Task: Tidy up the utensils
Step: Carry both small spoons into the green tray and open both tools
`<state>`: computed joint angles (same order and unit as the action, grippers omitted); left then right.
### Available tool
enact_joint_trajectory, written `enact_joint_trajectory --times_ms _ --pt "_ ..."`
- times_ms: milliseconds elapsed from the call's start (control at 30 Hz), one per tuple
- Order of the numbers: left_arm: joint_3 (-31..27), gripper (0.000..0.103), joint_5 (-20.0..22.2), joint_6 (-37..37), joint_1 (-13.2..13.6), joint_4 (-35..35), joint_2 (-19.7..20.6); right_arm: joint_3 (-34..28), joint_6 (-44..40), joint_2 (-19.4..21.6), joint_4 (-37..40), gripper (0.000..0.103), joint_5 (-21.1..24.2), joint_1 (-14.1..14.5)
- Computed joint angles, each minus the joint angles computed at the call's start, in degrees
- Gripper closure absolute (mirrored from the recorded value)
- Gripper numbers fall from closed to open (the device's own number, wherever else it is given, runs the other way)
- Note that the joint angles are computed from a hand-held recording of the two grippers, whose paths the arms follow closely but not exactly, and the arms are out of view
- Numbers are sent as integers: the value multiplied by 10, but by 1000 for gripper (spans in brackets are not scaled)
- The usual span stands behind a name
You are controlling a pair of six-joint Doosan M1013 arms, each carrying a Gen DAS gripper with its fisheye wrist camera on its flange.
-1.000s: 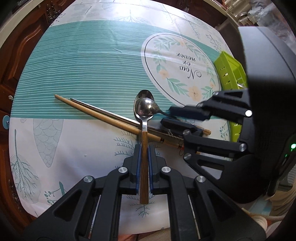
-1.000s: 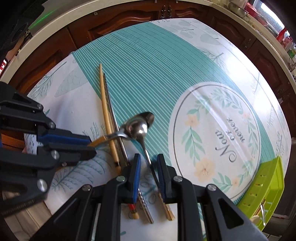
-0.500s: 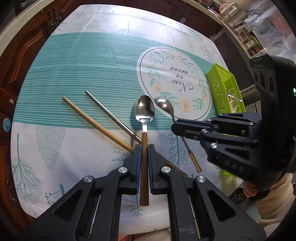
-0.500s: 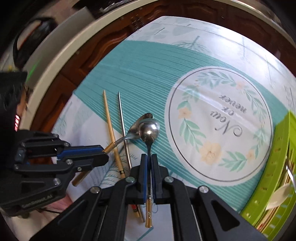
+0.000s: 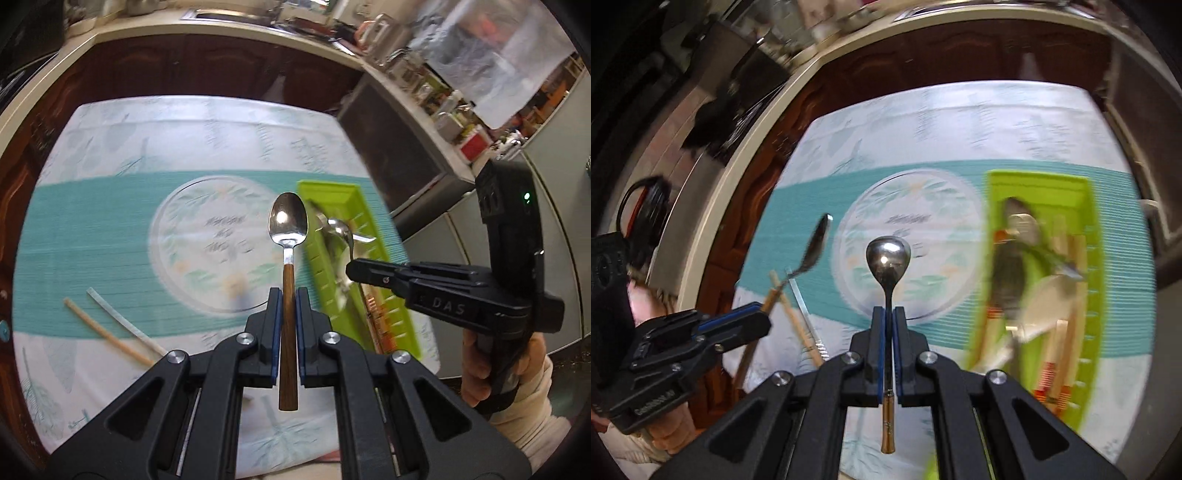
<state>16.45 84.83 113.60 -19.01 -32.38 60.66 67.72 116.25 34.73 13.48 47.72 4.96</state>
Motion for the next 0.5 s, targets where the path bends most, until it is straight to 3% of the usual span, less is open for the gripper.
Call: enact_joint_trajectory --times_ms 167,500 --pt "-8 98 -4 -19 -33 -3 9 50 64 -33 -45 100 -4 -17" --pt "21 98 1 -52 -78 60 28 99 71 -31 7 100 -14 -34"
